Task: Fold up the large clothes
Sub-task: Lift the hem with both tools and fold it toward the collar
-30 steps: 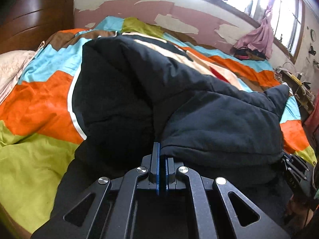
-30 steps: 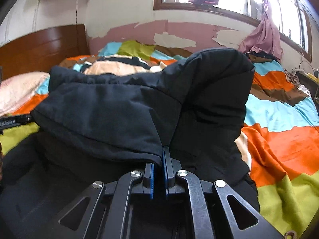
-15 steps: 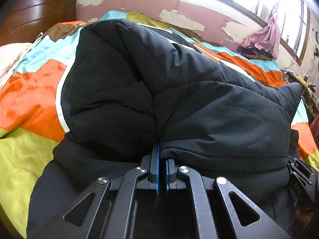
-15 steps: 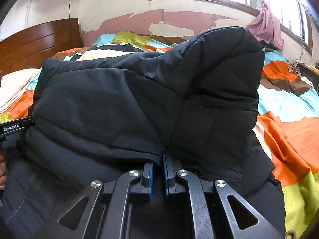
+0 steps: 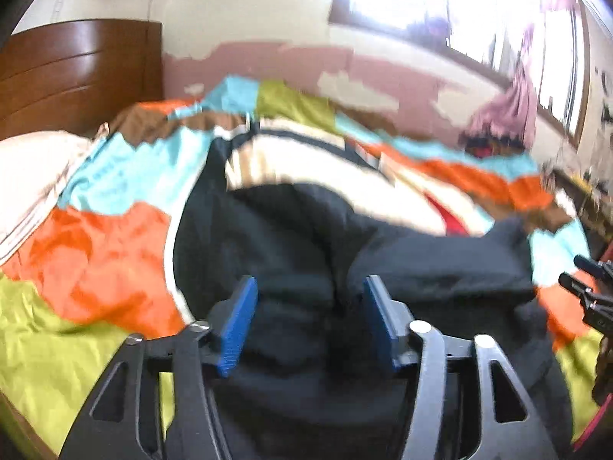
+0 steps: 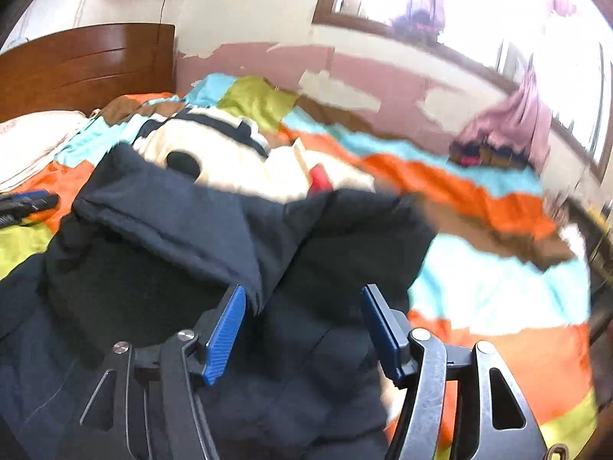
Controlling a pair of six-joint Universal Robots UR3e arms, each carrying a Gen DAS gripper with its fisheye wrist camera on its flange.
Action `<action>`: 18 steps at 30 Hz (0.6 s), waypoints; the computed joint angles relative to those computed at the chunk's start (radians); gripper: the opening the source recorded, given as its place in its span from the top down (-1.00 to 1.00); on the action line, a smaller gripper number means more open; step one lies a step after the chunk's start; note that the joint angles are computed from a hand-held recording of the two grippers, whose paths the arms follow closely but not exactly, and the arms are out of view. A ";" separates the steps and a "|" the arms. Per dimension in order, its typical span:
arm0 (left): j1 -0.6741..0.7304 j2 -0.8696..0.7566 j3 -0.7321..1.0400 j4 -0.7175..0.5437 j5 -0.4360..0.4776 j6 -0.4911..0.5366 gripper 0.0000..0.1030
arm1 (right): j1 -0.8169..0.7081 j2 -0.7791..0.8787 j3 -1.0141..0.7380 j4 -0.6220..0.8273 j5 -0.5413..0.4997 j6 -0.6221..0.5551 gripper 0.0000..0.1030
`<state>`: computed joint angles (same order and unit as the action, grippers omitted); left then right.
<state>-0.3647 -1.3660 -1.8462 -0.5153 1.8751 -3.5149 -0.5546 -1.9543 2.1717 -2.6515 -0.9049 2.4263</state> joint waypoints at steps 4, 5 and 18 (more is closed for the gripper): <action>-0.002 -0.209 0.232 0.031 0.058 0.092 -0.26 | 0.056 0.152 -0.141 -0.120 0.027 0.173 -0.39; 0.011 -0.273 0.318 -0.008 0.040 0.106 -0.26 | 0.110 0.231 -0.204 -0.170 -0.013 0.246 -0.39; 0.178 -0.590 0.432 0.011 -0.134 0.094 -0.40 | 0.384 0.870 -0.679 -0.231 -0.357 0.427 -0.28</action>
<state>-0.1866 -1.9560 -1.4146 -0.5043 1.7412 -3.4206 -0.1709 -1.0846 1.4931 -2.8820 -1.2615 2.8531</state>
